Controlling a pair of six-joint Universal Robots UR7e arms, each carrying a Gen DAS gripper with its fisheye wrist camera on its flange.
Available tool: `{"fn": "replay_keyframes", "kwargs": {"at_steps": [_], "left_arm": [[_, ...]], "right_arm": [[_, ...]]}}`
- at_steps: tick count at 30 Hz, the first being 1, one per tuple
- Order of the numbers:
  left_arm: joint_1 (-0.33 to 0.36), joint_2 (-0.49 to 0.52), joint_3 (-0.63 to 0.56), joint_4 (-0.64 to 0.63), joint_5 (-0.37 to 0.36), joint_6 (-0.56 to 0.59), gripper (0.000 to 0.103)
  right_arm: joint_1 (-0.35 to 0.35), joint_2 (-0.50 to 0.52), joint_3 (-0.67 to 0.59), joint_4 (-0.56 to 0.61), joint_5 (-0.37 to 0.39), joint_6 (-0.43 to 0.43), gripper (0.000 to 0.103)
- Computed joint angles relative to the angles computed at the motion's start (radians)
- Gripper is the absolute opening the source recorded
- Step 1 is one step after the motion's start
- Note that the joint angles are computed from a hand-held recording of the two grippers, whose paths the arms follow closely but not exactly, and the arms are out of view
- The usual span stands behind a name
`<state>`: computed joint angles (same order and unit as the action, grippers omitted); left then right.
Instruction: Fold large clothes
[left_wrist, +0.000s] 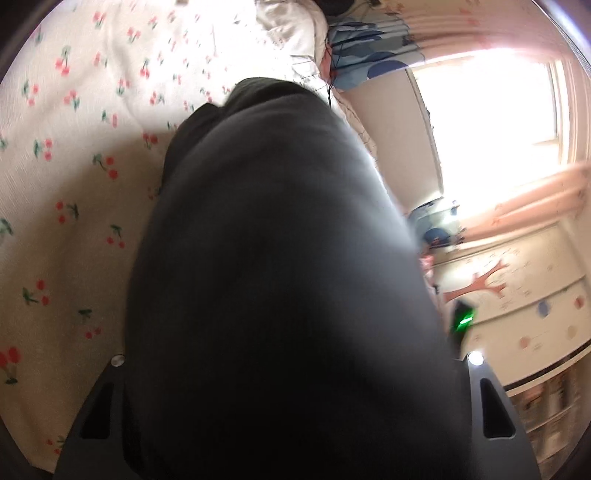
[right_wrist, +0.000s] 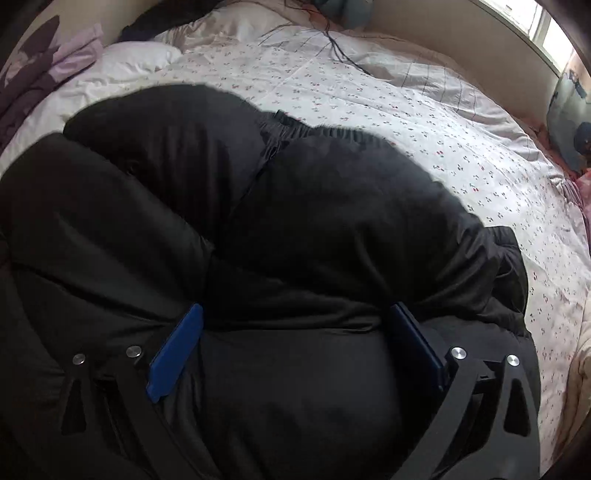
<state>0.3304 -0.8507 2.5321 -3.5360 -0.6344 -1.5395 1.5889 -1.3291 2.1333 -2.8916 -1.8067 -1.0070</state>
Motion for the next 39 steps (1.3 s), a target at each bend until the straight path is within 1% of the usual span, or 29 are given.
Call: {"fn": "replay_keyframes", "kwargs": {"at_steps": [2, 5, 7, 8, 9, 10, 11, 12, 13, 14, 17, 19, 20, 21, 22, 23, 25, 26, 27, 29, 30, 32, 33, 34, 35, 36, 37, 38, 39], "left_arm": [[-0.001, -0.012, -0.008, 0.033, -0.003, -0.001, 0.062], [0.013, -0.017, -0.018, 0.025, -0.009, 0.021, 0.062], [0.023, -0.015, -0.025, 0.015, -0.011, 0.039, 0.062], [0.018, 0.000, -0.018, -0.001, -0.008, 0.033, 0.062], [0.021, 0.004, -0.018, -0.016, -0.009, 0.046, 0.062], [0.016, 0.014, -0.013, -0.032, -0.011, 0.048, 0.062], [0.011, 0.010, -0.015, -0.007, -0.005, 0.038, 0.062], [-0.017, 0.006, 0.009, 0.025, 0.003, -0.013, 0.062], [-0.019, 0.004, 0.011, 0.032, 0.000, -0.022, 0.062], [-0.020, 0.021, 0.020, 0.000, -0.002, -0.023, 0.062], [-0.027, 0.000, 0.024, 0.057, 0.015, -0.085, 0.062], [-0.031, 0.001, 0.026, 0.048, 0.020, -0.089, 0.062], [-0.033, 0.007, 0.029, 0.030, 0.022, -0.083, 0.062], [-0.033, 0.019, 0.033, -0.003, 0.023, -0.069, 0.062], [-0.037, 0.034, 0.043, -0.023, 0.027, -0.073, 0.062], [-0.064, 0.056, 0.070, -0.024, 0.036, -0.119, 0.062], [-0.081, 0.047, 0.072, 0.035, 0.053, -0.165, 0.062], [-0.088, 0.053, 0.075, 0.034, 0.057, -0.181, 0.062], [-0.095, 0.064, 0.081, 0.016, 0.061, -0.196, 0.062], [-0.105, 0.078, 0.092, -0.020, 0.065, -0.212, 0.062], [-0.111, 0.082, 0.098, -0.025, 0.066, -0.224, 0.062], [-0.119, 0.086, 0.102, -0.023, 0.059, -0.238, 0.062], [-0.114, 0.102, 0.102, -0.034, 0.061, -0.234, 0.062], [-0.120, 0.094, 0.103, -0.002, 0.065, -0.251, 0.062], [-0.115, 0.093, 0.101, -0.002, 0.067, -0.245, 0.062], [-0.118, 0.097, 0.103, -0.012, 0.070, -0.249, 0.062], [-0.124, 0.099, 0.107, -0.013, 0.072, -0.259, 0.062], [-0.128, 0.097, 0.109, -0.001, 0.073, -0.271, 0.062], [-0.130, 0.094, 0.111, 0.008, 0.072, -0.277, 0.062]], "right_arm": [[-0.004, -0.050, -0.002, 0.021, 0.086, 0.055, 0.096], [0.037, -0.029, -0.029, -0.059, 0.083, 0.108, 0.096], [0.062, 0.039, -0.074, -0.074, 0.015, 0.150, 0.096], [0.074, 0.103, -0.106, -0.084, -0.063, 0.157, 0.096], [0.077, 0.164, -0.141, -0.051, -0.143, 0.161, 0.097], [0.072, 0.201, -0.172, 0.023, -0.180, 0.179, 0.097], [0.071, 0.201, -0.181, 0.056, -0.184, 0.201, 0.097], [0.072, 0.180, -0.178, 0.078, -0.176, 0.219, 0.097], [0.071, 0.152, -0.168, 0.099, -0.156, 0.230, 0.097], [0.059, 0.086, -0.126, 0.108, -0.100, 0.211, 0.097], [-0.002, -0.142, 0.051, 0.064, 0.035, 0.092, 0.097], [-0.067, -0.258, 0.162, 0.034, 0.074, 0.034, 0.097], [-0.090, -0.268, 0.202, 0.005, 0.052, 0.009, 0.097], [-0.104, -0.239, 0.228, -0.027, 0.012, -0.023, 0.097], [-0.115, -0.220, 0.245, -0.060, 0.008, -0.053, 0.097], [-0.117, -0.204, 0.246, -0.073, 0.003, -0.057, 0.097], [-0.091, -0.213, 0.216, 0.005, -0.032, 0.033, 0.097], [-0.088, -0.245, 0.213, 0.040, 0.000, 0.063, 0.097], [-0.089, -0.286, 0.231, 0.034, 0.038, 0.054, 0.097], [-0.090, -0.327, 0.269, -0.008, 0.065, 0.056, 0.097], [-0.091, -0.326, 0.279, 0.000, 0.057, 0.069, 0.097], [-0.075, -0.264, 0.305, -0.060, -0.043, 0.019, 0.097], [-0.069, -0.251, 0.314, -0.087, -0.056, 0.003, 0.097], [-0.074, -0.268, 0.314, -0.073, -0.037, 0.028, 0.097], [-0.087, -0.303, 0.311, -0.031, 0.013, 0.056, 0.097], [-0.101, -0.334, 0.314, -0.020, 0.063, 0.059, 0.097], [-0.103, -0.348, 0.327, -0.050, 0.082, 0.048, 0.097], [-0.102, -0.343, 0.338, -0.086, 0.082, 0.029, 0.097], [-0.096, -0.313, 0.336, -0.093, 0.054, 0.017, 0.097]]}}
